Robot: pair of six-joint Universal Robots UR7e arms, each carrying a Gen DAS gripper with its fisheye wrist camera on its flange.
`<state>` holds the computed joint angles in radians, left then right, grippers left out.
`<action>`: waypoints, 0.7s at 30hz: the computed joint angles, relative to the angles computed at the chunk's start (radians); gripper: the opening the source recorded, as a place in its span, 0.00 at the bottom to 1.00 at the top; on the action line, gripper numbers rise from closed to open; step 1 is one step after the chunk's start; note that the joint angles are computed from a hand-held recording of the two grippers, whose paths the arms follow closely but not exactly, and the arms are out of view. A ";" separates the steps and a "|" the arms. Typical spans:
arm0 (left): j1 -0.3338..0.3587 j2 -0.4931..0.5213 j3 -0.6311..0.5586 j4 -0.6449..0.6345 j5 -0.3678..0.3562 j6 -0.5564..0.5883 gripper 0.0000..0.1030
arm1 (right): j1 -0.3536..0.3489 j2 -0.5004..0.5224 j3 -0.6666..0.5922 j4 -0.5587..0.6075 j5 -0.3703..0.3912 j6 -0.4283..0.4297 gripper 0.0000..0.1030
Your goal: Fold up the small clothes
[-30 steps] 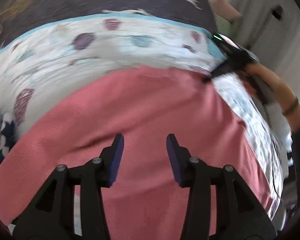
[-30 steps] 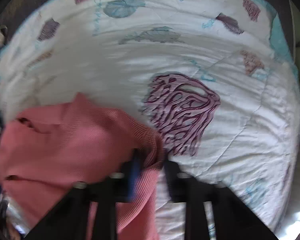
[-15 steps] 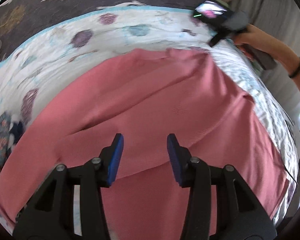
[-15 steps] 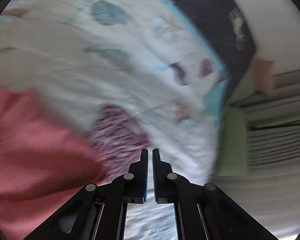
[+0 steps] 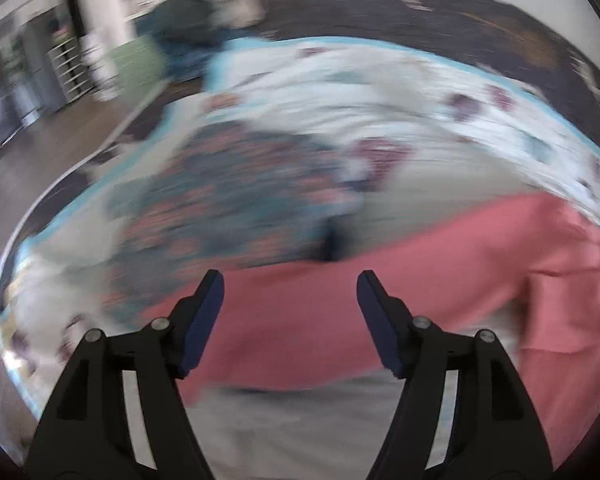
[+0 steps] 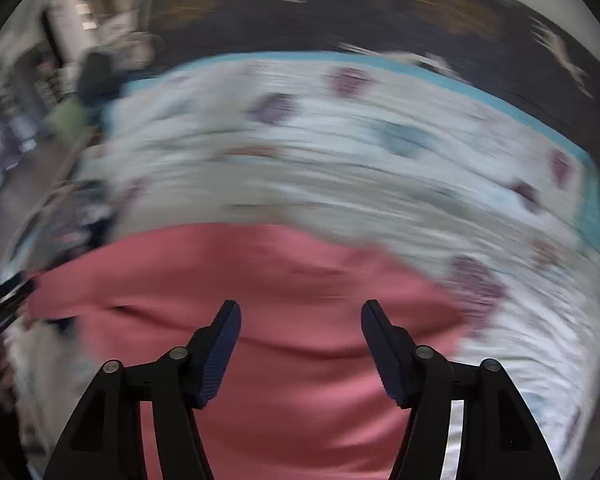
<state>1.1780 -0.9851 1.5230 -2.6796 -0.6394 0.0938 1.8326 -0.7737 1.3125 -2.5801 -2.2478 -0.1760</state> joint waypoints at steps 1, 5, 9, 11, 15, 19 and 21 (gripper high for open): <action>0.019 -0.016 0.004 0.005 0.017 -0.033 0.69 | 0.013 0.010 -0.008 0.033 0.062 0.020 0.62; 0.131 -0.075 -0.041 0.190 -0.072 -0.276 0.72 | 0.046 0.071 -0.058 0.120 0.181 0.059 0.62; 0.251 -0.112 -0.059 0.228 -0.355 -0.402 0.72 | 0.066 0.129 -0.100 0.185 0.255 0.072 0.62; 0.299 -0.115 -0.066 0.225 -0.498 -0.442 0.72 | 0.067 0.153 -0.122 0.221 0.254 0.068 0.62; 0.350 -0.111 -0.063 0.192 -0.720 -0.445 0.72 | 0.071 0.175 -0.121 0.251 0.243 0.082 0.62; 0.356 -0.108 -0.061 0.155 -0.861 -0.404 0.72 | 0.058 0.174 -0.116 0.282 0.241 0.109 0.62; 0.350 -0.098 -0.087 0.184 -0.846 -0.389 0.72 | 0.054 0.174 -0.115 0.285 0.248 0.129 0.62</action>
